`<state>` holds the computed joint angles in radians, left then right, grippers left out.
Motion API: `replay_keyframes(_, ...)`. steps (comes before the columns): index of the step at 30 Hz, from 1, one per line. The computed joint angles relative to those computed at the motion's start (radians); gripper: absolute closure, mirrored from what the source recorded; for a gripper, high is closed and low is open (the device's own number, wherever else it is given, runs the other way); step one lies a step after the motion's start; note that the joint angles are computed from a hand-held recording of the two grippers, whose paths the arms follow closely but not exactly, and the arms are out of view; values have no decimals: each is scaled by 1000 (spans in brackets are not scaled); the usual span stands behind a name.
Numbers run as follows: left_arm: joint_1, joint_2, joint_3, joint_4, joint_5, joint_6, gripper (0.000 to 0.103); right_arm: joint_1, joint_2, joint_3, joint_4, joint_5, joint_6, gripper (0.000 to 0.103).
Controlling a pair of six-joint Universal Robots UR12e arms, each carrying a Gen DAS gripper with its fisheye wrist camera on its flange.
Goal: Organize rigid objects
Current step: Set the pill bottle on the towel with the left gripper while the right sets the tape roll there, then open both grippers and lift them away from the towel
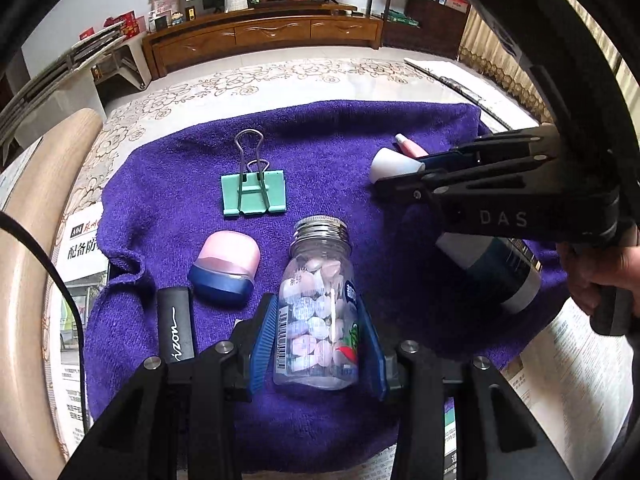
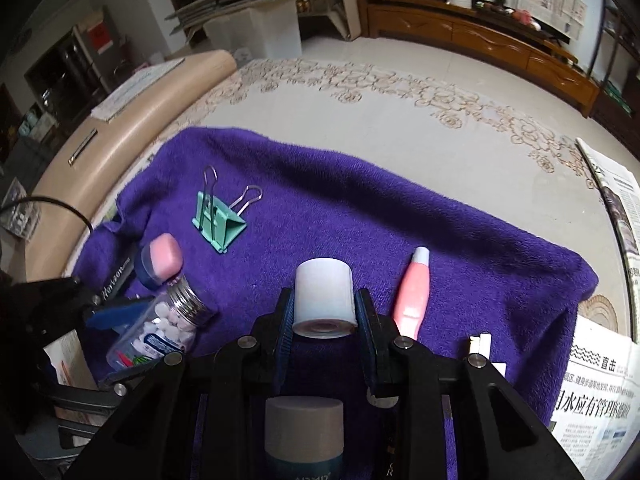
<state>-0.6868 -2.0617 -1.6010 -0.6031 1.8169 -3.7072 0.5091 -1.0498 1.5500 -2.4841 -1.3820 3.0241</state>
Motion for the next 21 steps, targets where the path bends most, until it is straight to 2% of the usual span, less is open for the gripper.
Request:
replay_keyframes(7, 1, 3, 4, -31, 3, 1, 63, -9, 3, -2, 13, 33, -47, 72)
replay_keyframes(12, -1, 4, 8, -50, 11, -16, 60, -17, -2, 0, 35, 63, -62, 67)
replay_keyframes(15, -2, 6, 5, -45, 12, -21, 51, -21, -11, 8, 47, 67, -63, 67)
replay_keyframes(21, -6, 15, -5, -21, 11, -31, 34, -33, -45, 50, 2, 77, -42, 64)
